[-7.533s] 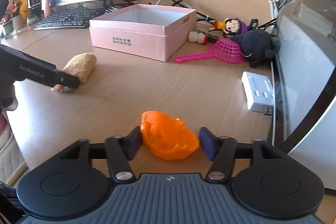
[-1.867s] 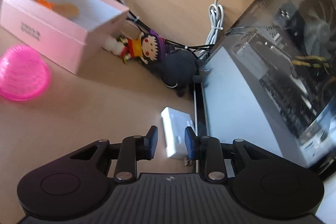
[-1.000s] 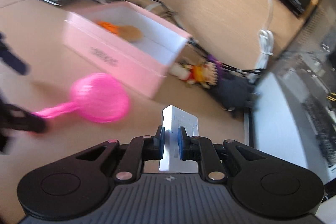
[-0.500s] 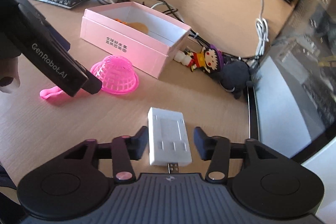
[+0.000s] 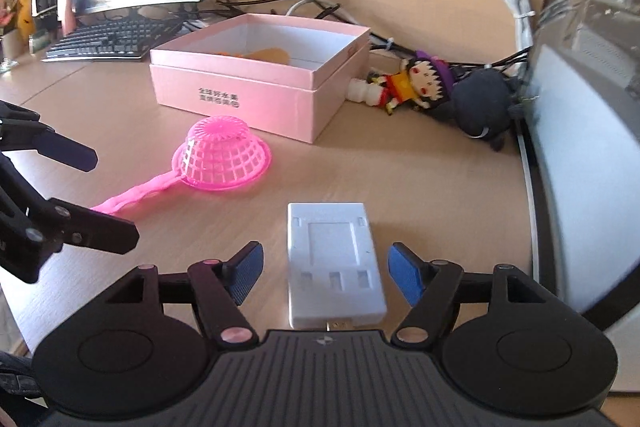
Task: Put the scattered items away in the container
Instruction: 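Grasp the pink strainer with the left gripper while the right gripper grasps the white adapter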
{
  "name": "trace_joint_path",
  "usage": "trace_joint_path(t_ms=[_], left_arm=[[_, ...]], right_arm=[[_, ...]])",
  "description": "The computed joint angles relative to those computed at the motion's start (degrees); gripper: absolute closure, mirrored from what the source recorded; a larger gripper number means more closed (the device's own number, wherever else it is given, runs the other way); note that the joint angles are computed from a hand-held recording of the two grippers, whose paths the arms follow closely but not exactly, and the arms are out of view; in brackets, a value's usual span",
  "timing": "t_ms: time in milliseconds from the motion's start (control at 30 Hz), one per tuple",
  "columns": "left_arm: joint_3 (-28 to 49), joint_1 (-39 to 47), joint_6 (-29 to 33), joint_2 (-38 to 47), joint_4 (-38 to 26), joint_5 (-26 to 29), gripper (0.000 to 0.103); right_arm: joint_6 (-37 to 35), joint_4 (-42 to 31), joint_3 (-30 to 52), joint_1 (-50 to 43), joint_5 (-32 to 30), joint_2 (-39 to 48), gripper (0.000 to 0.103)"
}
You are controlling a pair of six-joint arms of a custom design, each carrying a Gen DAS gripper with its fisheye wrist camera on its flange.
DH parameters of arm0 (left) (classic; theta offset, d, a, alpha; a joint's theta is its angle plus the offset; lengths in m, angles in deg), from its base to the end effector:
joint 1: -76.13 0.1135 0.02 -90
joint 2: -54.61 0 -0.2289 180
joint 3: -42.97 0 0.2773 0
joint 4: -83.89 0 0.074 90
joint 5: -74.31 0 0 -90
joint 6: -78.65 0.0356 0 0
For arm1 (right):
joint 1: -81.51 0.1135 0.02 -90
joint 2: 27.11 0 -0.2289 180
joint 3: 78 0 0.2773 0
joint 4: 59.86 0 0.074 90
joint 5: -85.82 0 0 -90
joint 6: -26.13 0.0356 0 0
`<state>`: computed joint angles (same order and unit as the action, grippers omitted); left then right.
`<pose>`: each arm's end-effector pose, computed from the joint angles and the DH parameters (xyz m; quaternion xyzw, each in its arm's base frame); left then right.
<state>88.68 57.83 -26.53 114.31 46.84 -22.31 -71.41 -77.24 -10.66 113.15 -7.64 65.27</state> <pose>0.2314 -0.0722 0.1591 0.0064 0.9414 -0.0438 0.3345 0.3067 0.1915 0.1509 -0.3181 0.8576 0.1112 0.3886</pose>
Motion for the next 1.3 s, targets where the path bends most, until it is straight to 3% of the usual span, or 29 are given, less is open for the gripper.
trace_joint_path(t_ms=[67,133,433,667,733,767,800,1033,1300], left_arm=[[0.4,0.0,-1.3,0.8,0.3,-0.2,0.0],[1.3,-0.4,-2.1,2.8,1.8,-1.3,0.0],[11.9,-1.3,5.3,21.3,11.2,-5.0,0.0],[15.2,-1.2,5.7,27.1,12.9,-4.8,0.001],[15.2,-1.2,5.4,27.5,13.1,-4.7,0.004],[15.3,-1.3,5.4,27.6,12.9,-4.5,0.021],[15.7,-1.3,5.4,27.8,12.2,-4.4,0.023],[11.5,-2.1,2.6,20.9,8.2,-5.8,0.024],[3.0,-1.1,-2.4,3.4,-2.0,-4.9,0.024]], right_arm=[[-1.2,0.7,0.5,-0.2,-1.3,1.1,0.039],[-2.6,0.2,1.3,-0.5,-2.3,1.7,0.055],[-6.1,-3.6,-4.7,-3.2,-6.9,-8.2,0.055],[-5.8,-4.3,-6.8,-5.5,-8.7,-11.1,0.055],[-5.9,-4.5,-6.7,-6.0,-9.2,-10.9,0.055],[-6.0,-4.5,-6.8,-6.1,-9.4,-11.0,0.055],[-6.1,-4.3,-7.0,-6.2,-9.5,-11.1,0.055],[-7.2,-4.2,-5.5,-5.0,-10.3,-9.5,0.055],[-9.7,-4.9,-0.9,-1.4,-10.6,-6.6,0.055]])
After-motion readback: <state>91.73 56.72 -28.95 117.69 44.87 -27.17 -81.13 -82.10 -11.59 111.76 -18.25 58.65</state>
